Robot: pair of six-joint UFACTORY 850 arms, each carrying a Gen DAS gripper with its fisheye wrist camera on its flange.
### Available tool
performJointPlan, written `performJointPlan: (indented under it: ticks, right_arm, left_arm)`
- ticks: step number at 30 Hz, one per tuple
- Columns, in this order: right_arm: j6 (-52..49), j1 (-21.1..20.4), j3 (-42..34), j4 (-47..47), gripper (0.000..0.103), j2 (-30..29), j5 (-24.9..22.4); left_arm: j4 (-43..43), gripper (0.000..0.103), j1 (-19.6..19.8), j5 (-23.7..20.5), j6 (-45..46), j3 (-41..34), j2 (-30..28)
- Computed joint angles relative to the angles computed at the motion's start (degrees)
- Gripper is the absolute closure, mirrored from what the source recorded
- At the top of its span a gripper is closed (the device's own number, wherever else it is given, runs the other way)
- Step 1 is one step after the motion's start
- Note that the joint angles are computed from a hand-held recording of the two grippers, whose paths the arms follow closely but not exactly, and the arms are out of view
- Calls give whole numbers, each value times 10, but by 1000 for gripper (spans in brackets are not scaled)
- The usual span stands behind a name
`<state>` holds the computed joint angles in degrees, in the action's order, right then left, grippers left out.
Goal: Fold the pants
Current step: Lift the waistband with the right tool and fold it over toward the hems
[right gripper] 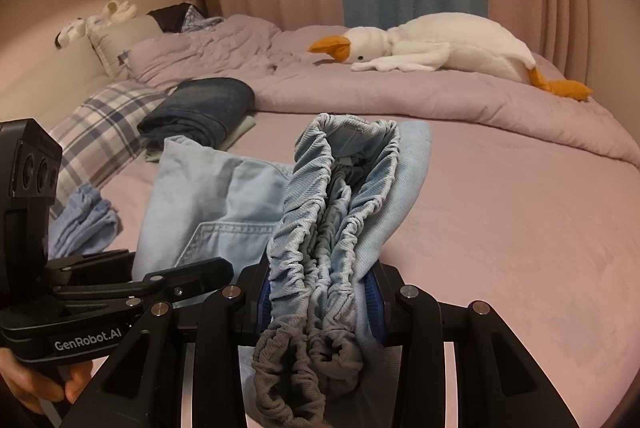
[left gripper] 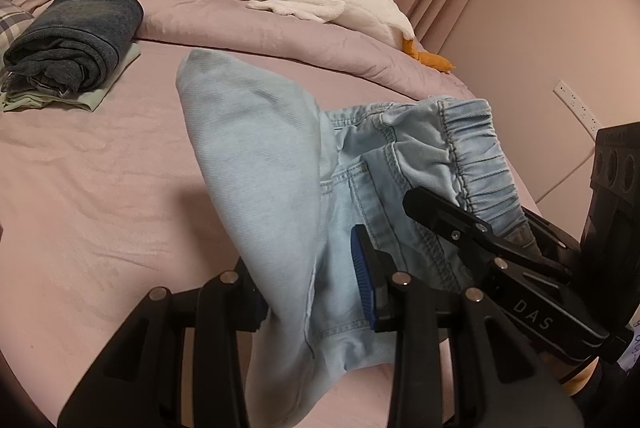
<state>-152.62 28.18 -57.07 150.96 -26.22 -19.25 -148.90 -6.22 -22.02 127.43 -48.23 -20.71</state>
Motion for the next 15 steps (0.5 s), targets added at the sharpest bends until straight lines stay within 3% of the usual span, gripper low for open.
performJointPlan:
  ticks: [15]
  right_arm:
    - [14, 18, -49, -3, 63, -39, 18]
  left_arm:
    - [43, 69, 30, -1, -25, -34, -34]
